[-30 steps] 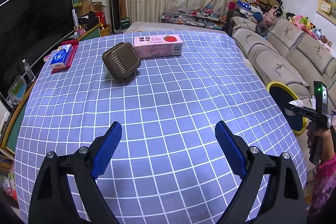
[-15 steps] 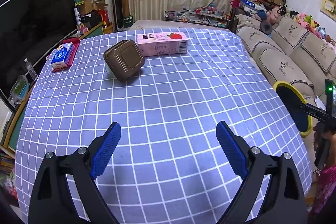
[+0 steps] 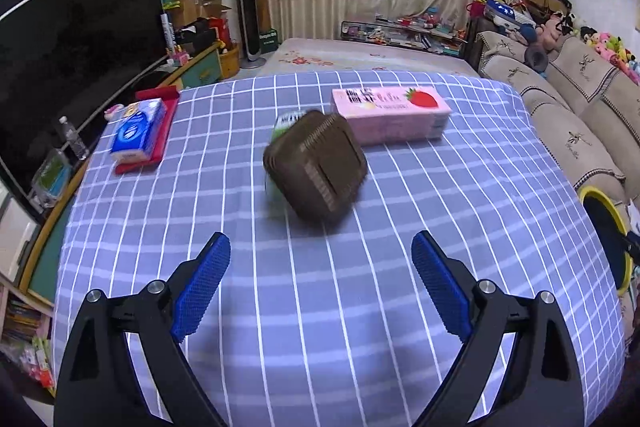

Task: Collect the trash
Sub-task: 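Grasp the brown plastic lid with the left tool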

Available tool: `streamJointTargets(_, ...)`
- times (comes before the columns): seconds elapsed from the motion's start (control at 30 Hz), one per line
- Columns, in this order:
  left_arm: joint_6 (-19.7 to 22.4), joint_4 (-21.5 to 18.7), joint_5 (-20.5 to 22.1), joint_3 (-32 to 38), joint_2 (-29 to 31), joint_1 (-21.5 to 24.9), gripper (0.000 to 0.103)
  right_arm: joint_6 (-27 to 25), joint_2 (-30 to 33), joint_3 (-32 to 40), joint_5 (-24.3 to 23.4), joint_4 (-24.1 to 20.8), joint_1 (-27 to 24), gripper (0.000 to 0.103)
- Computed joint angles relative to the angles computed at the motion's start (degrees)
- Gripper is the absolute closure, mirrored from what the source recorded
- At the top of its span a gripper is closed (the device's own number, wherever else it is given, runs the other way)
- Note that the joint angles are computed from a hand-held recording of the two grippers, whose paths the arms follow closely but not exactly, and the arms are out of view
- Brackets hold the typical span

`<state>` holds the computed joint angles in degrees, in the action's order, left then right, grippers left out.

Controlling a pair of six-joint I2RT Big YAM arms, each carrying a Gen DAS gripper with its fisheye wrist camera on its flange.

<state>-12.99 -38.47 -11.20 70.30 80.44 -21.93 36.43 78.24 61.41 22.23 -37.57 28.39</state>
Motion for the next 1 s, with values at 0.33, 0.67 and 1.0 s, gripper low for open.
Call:
streamJointTargets(0.33, 0.4, 0.3, 2.5, 6.0, 6.3, 2.2, 0.012, -0.5, 1.9, 1.6, -1.1, -0.3, -0.4, 0.012)
streamJointTargets(0.67, 3.2, -0.9, 5.1, 8.4, 7.8, 2.0, 0.025, -0.9, 2.7, 1.6, -2.2, 1.0, -1.1, 0.012)
streamJointTargets(1.0, 9.6, -1.0, 5.3, 7.5, 5.7, -3.2, 0.025, -0.6, 2.3, 0.9, -2.9, 1.4, -1.2, 0.012)
